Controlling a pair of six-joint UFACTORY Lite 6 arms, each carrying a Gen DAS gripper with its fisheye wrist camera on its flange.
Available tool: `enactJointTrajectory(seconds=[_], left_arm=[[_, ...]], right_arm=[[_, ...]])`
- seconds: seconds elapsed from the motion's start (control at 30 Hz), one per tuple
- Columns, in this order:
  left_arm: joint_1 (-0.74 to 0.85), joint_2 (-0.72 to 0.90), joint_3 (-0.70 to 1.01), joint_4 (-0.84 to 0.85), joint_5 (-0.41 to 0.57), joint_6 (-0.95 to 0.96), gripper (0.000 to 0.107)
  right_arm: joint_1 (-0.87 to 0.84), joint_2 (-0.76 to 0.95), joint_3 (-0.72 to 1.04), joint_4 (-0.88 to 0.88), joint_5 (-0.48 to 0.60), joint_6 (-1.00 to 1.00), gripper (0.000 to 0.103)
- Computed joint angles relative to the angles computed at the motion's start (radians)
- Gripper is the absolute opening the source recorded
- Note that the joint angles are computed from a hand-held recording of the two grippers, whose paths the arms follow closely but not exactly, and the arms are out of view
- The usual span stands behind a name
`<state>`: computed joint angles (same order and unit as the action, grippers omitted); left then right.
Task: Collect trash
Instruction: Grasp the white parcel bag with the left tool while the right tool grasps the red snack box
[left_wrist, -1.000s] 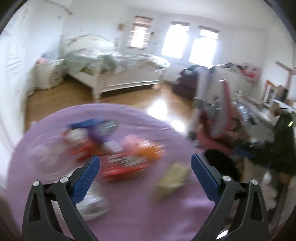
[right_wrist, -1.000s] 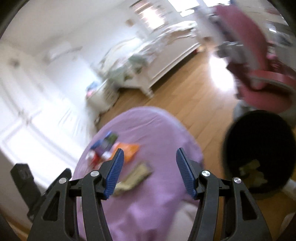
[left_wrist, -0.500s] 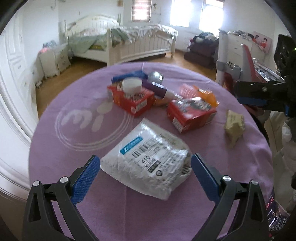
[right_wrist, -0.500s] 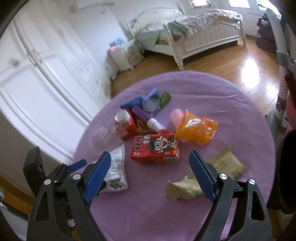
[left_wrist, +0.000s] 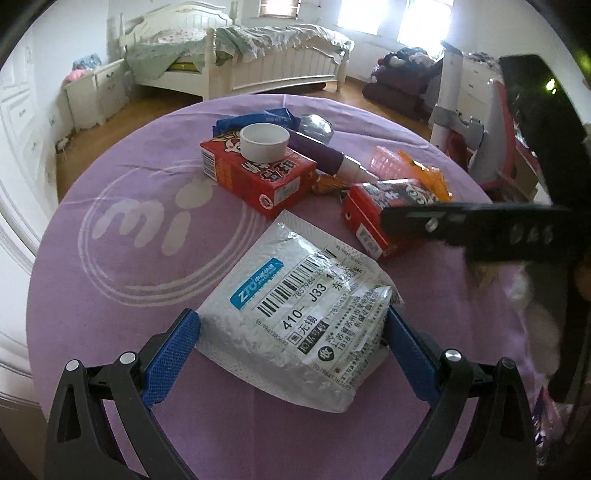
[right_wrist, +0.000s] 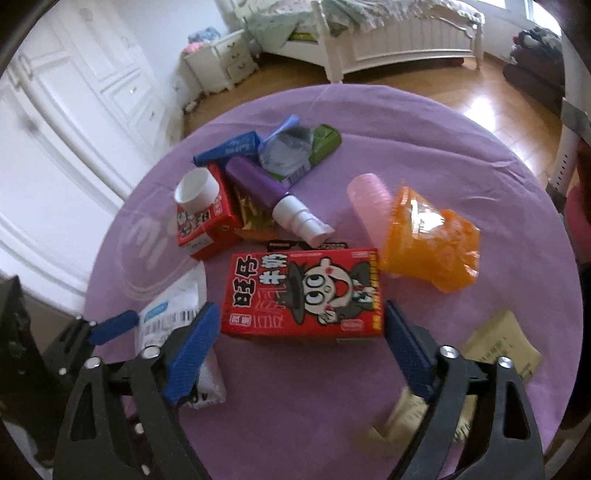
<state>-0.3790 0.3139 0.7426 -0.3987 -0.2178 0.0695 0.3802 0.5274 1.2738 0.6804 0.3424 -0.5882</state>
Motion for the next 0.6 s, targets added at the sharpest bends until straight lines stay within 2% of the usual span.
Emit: enactJointTrajectory(seconds=[0.07,0.17,0.27,0.33,0.4,0.5,0.6], left_arm=[[0.003,-0.008,-0.013,0.039,-0.01,-0.04,0.097],[-0.016,-0.014,-0.024,-0.029,-0.023,0.019,0.093],[-0.025,-0.026,-0.039,-0.026,-0.039,0.027,0.084],[-0.03,-0.044,-0.063,0.031,-0.06,-0.02,0.069],[-0.033,-0.058,-0.084,0.075,-0.079,-0.063,0.066],[-0.01,-0.077,-0.107,0.173,-0.101,-0.162,0.061],[0.014,-0.115,-0.152,0.289,-0.134,-0.293,0.057]], right_arm=[[0.012,0.01,0.0,-0.036,-0.017,0.036,0.092],[0.021,0.025,-0.006,-0.018,-0.04,-0.003,0.091],[0.007,0.009,-0.037,0.112,-0.047,-0.149,0.091],[-0.009,-0.017,-0.074,0.214,-0.055,-0.25,0.091],[-0.029,-0.058,-0.124,0.334,-0.052,-0.372,0.091],[-0.095,-0.137,-0.202,0.537,0.026,-0.585,0.09],[-0.194,-0.242,-0.286,0.682,0.154,-0.747,0.09]])
